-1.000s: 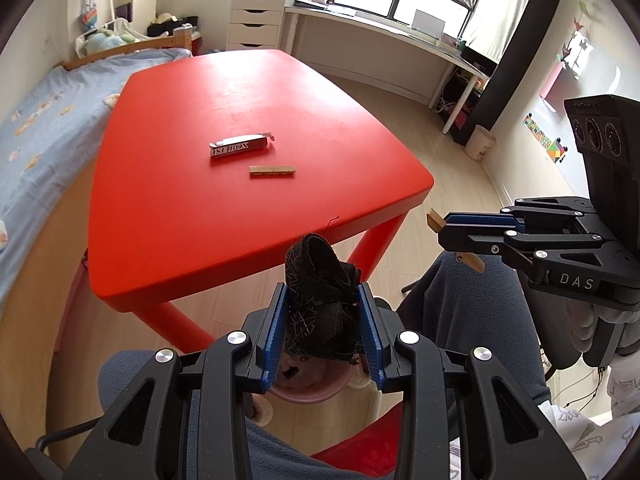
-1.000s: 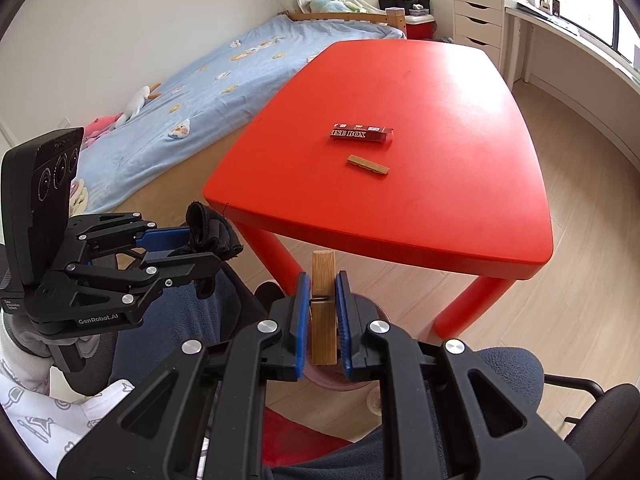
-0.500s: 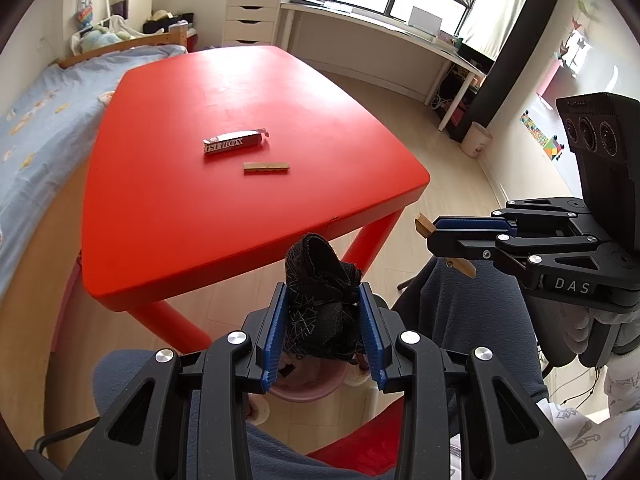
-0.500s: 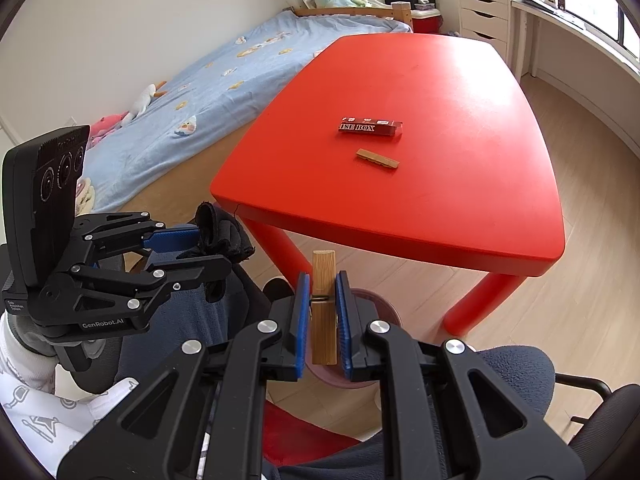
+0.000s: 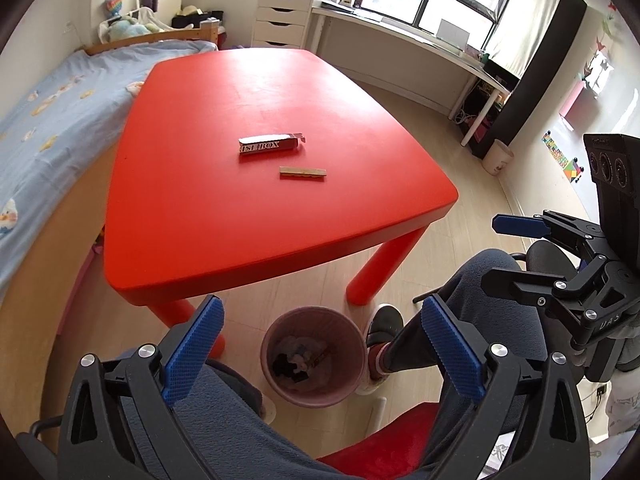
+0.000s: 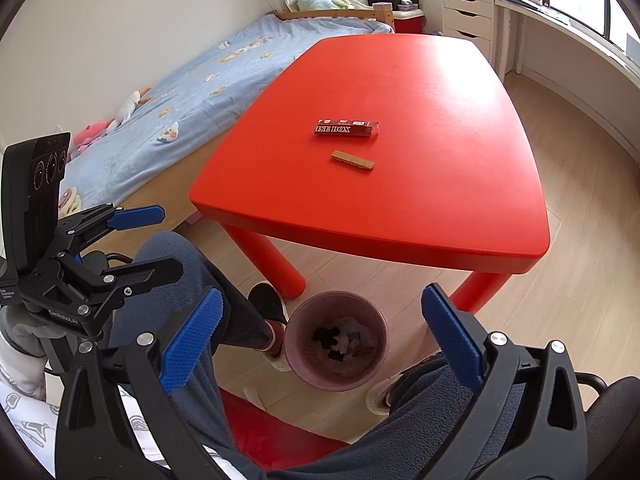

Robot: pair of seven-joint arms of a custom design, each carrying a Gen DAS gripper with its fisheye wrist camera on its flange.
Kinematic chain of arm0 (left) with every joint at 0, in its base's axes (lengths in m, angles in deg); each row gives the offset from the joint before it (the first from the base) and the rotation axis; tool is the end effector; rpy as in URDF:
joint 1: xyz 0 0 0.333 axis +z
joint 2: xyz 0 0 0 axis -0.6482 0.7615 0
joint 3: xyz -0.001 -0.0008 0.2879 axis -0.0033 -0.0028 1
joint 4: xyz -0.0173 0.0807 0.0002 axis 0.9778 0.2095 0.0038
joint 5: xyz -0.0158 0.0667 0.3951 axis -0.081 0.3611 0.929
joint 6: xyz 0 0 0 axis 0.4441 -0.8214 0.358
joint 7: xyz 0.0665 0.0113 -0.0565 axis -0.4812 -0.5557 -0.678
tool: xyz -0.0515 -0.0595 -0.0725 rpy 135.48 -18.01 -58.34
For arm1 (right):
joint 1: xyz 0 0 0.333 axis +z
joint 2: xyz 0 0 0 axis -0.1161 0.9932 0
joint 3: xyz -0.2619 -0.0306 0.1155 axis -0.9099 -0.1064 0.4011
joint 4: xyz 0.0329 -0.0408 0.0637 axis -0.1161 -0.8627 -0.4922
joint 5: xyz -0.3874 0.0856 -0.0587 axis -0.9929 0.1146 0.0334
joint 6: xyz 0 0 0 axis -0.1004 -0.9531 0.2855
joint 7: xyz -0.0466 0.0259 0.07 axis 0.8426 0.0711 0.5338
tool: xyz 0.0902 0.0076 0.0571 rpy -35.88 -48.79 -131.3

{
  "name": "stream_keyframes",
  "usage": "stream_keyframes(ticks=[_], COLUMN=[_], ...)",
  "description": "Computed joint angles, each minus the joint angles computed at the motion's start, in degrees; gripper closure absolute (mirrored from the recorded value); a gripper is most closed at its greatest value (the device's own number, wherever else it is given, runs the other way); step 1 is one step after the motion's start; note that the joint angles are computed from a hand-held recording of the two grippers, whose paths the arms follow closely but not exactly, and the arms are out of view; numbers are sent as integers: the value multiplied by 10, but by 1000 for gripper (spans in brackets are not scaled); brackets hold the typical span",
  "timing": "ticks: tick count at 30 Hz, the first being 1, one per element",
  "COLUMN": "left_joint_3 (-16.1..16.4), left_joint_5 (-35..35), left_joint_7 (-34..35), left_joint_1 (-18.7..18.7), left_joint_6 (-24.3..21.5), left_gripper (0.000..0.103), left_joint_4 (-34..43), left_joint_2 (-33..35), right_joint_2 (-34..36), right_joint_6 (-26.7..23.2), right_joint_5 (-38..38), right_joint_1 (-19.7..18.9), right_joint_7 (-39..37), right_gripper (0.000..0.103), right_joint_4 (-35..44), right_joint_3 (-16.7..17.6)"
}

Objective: Collect trash
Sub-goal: 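Open both tools to drop the scrunchie and clothespin into the bin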

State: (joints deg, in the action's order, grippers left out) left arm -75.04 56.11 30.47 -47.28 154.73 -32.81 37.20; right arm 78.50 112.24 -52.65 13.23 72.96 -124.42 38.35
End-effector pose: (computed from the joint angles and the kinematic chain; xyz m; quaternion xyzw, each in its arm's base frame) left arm 0.7243 -0.2183 0.5395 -0.4219 0.8505 -0.3132 0.0215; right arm 0.6058 0.2888 0.4987 -0.6691 0.6720 -0.1259 0.2914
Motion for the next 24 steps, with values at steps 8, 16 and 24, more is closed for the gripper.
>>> stream_keyframes(ticks=[8,16,24], left_joint_3=[1,0,1], left_joint_5=[3,2,8], left_joint_7=[-4,-5,-11], left_joint_1=[1,1,-3], left_joint_6=[-5,-8,-27], left_gripper=[8,8,8], left_joint_4=[7,12,65], left_joint_2=[5,8,43], right_joint_2=[4,10,24], right_joint_6=[0,0,-6], right_joint_5=[5,15,21], right_joint_1=[-2,-4,-7], right_joint_7=[-4,-10,-24], right_gripper=[3,3,3], right_joint_4=[3,9,24], right_joint_3=[1,2,1])
